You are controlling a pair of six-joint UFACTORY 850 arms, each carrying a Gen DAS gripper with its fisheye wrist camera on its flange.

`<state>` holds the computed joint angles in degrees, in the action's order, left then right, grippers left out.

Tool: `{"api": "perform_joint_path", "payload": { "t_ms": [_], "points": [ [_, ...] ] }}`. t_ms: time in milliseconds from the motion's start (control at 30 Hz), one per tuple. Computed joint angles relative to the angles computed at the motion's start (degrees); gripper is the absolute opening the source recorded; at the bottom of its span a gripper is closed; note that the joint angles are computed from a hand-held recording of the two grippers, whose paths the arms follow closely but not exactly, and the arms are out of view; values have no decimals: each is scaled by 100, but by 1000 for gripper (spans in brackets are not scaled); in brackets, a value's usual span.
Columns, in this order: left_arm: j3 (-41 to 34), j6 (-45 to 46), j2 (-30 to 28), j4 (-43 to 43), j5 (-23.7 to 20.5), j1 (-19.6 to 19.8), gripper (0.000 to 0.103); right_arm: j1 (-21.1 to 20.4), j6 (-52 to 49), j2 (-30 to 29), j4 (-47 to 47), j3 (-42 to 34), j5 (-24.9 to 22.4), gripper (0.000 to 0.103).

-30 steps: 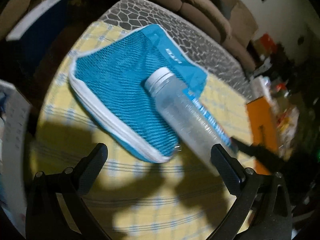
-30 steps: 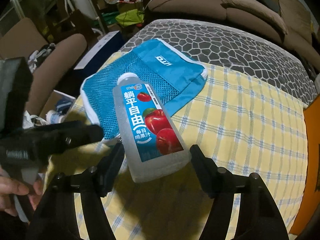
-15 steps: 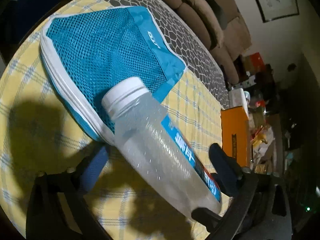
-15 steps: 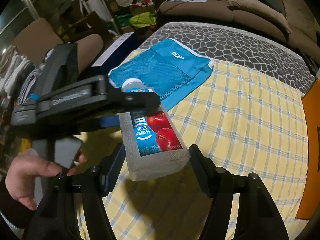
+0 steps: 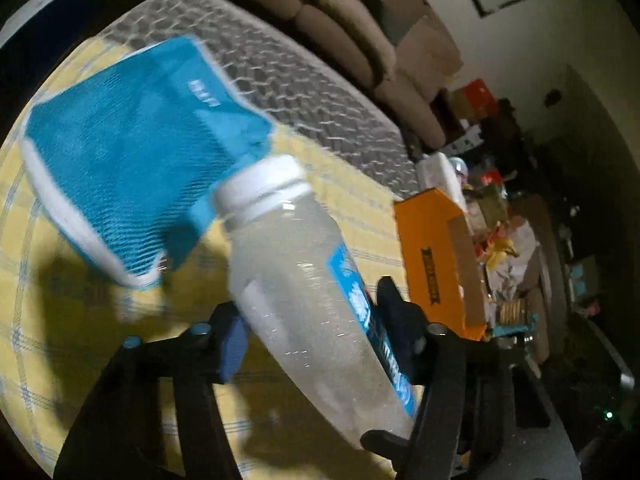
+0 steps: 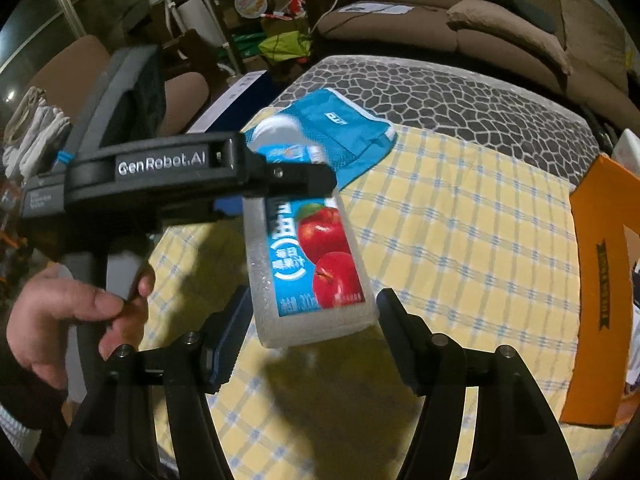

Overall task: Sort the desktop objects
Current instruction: 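Lift the bottle with both grippers and carry it over the orange box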

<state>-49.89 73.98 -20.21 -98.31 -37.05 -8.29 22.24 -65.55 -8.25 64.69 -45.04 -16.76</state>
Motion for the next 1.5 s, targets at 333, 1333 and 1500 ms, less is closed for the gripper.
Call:
{"api": "perform_joint_path", "payload": {
  "t_ms": [333,1333,1500],
  "points": [
    [-364,-115,140,486,63,-732,42,-613,174,470,-425,187,-96,73],
    [-3149,-1111,-1541,273,126,-2535,42,-3552,-919,232,-292,-328,-413,60],
    [-4347,-2072,-2348,1224,259,-2752,41,-3878,-758,-306,-446,-789,-410,56]
  ]
}}
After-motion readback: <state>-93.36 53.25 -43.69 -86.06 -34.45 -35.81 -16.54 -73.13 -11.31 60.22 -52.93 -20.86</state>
